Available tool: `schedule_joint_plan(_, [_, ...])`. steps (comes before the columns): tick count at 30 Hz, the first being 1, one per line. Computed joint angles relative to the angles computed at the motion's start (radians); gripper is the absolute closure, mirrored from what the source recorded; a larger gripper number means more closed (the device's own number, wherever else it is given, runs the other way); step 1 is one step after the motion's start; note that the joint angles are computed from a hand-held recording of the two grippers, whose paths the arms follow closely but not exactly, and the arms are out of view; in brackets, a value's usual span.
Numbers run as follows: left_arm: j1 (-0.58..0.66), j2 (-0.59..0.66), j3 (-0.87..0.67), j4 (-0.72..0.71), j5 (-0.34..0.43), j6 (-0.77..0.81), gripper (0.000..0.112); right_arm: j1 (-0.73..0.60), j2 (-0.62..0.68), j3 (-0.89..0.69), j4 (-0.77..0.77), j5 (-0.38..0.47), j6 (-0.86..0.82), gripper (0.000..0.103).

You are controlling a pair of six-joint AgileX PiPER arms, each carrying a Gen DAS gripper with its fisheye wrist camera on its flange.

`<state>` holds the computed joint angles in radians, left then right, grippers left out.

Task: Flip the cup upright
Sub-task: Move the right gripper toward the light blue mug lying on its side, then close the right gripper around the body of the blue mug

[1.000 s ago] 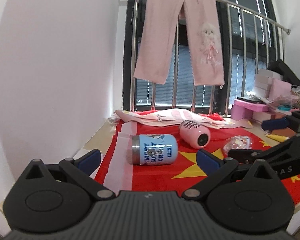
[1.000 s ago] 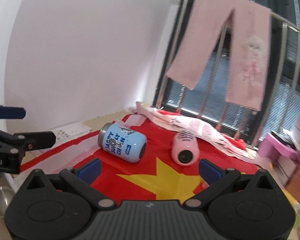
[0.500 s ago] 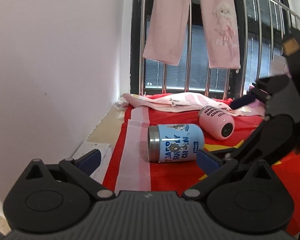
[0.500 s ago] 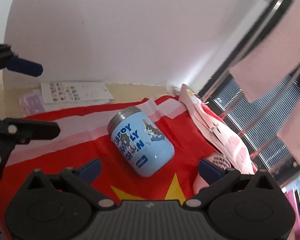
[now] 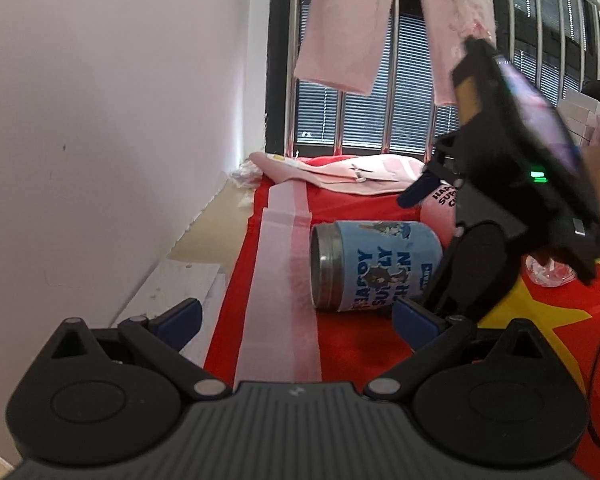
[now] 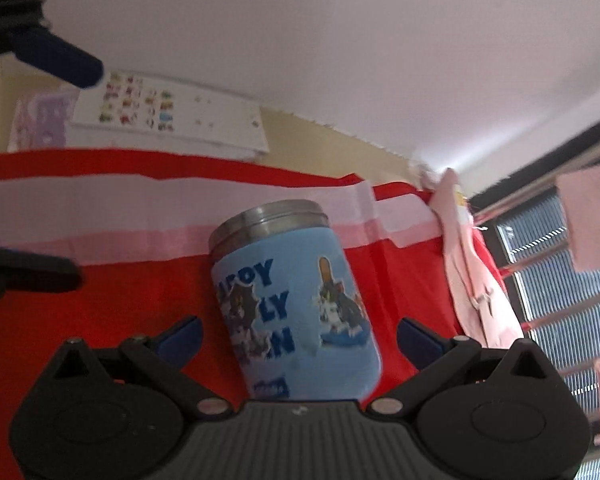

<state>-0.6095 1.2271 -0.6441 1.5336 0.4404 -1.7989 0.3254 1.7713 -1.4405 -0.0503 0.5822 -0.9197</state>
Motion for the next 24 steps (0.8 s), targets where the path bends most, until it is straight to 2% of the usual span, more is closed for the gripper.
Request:
schedule_joint_plan(4, [0.025, -0.008, 0.012, -0.007, -0.023, 0.006, 0.009, 0.005, 0.112, -0.16, -0.008, 0.113, -0.022, 0.001])
schedule_joint_plan(5, [0.029, -0.013, 0.016, -0.006, -0.025, 0.003, 0.009, 0.003, 0.143, -0.211, -0.001, 0.161, -0.031, 0.003])
schedule_joint_plan(7, [0.041, -0.021, 0.021, -0.008, -0.034, 0.003, 0.009, 0.001, 0.202, -0.303, -0.009, 0.255, -0.033, 0.014])
schedule_joint_plan(8, [0.045, -0.023, 0.023, -0.006, -0.036, 0.0, 0.009, -0.004, 0.208, -0.311, 0.012, 0.263, -0.046, 0.014])
schedule_joint_plan(12, [0.028, -0.052, 0.035, -0.043, -0.012, 0.024, 0.009, -0.001, 0.158, -0.225, 0.02, 0.211, -0.096, 0.016])
schedule_joint_plan(15, [-0.005, -0.092, 0.044, -0.103, 0.028, 0.073, 0.009, 0.017, 0.055, -0.066, -0.01, 0.122, -0.121, 0.016])
schedule_joint_plan(19, [-0.101, -0.154, 0.053, -0.17, 0.133, 0.109, 0.009, 0.038, -0.086, 0.087, -0.057, 0.057, -0.076, 0.016])
schedule_joint_plan(24, [-0.275, -0.258, 0.078, -0.232, 0.3, 0.133, 0.009, 0.078, -0.249, 0.217, -0.088, 0.086, 0.011, 0.016])
